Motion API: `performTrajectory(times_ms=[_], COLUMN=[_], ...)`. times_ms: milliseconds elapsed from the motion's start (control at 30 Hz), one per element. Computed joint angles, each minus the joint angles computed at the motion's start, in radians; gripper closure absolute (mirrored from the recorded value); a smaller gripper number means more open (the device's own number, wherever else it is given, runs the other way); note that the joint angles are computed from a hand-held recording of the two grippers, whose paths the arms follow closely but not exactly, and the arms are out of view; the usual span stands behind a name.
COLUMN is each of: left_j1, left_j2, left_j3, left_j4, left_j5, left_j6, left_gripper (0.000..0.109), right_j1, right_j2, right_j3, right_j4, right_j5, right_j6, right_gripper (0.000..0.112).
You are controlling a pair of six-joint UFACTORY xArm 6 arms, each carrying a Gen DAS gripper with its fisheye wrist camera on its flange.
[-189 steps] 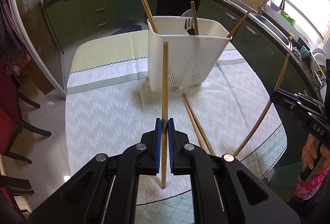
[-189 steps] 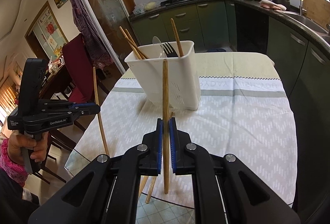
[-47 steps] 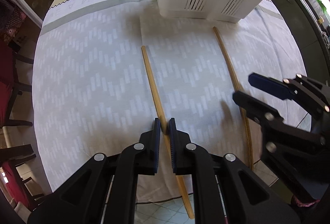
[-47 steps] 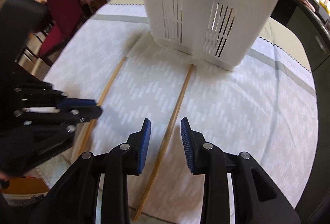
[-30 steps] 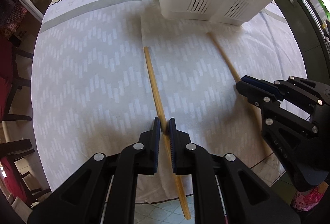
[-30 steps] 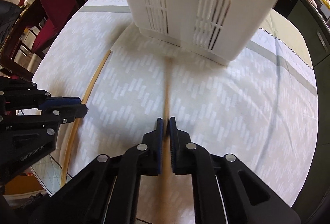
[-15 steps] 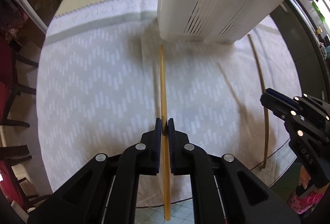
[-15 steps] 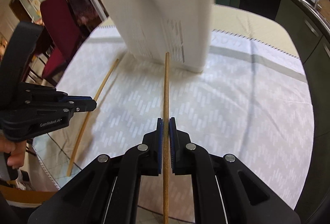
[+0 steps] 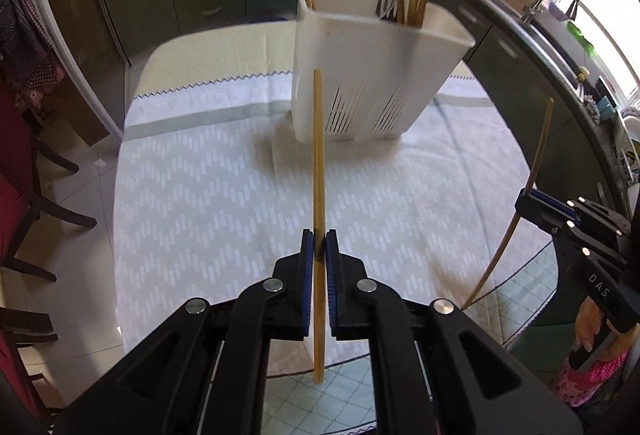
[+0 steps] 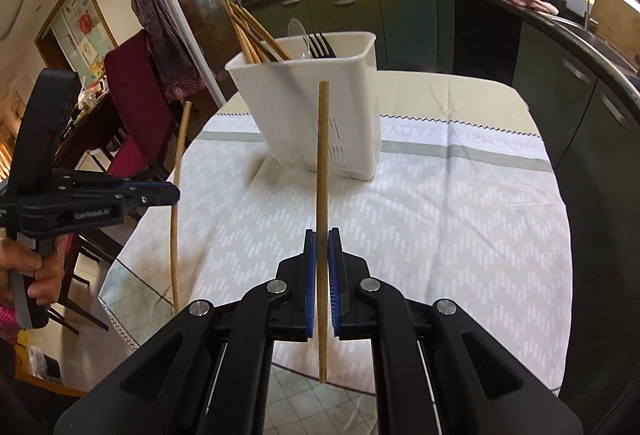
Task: Organize utensils
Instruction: 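Lift both chopsticks upright and carry them above the white holder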
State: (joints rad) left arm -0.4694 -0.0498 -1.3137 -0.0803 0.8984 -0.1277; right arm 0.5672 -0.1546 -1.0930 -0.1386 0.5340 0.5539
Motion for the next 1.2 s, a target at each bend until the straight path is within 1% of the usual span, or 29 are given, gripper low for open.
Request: performTrajectory(times_ms=[133,400,800,1200], left_j1=[0.004,0.012,-0.002,-0.010], left_j2=[-0.043,-0.107,-0.157,-0.189], left_j3=[0.028,0.089,0.126,0.134], left_j4=[-0.004,-0.012,0.008,0.000], left_j5=[-0.020,-0.066,-0.121,-0.141], left_j6=[0.002,0.013,0.011,0.024], left_gripper=[0.102,0.102,0.102,0.102], right_j1=[0.001,0.007,0.009,0.014], right_j2=[-0.045,-0.097,-0.123,-0.111], right_j3=[0.046,0.091,0.100,0.064], right_j4=[-0.021,-0.064,-0.092,-0.101], right_j5=[-0.024,-0.032,-0.052,-0.051], right_j6=[0.032,0.086,0.111,0.100], right_gripper=[0.105,0.105,0.105,0.105])
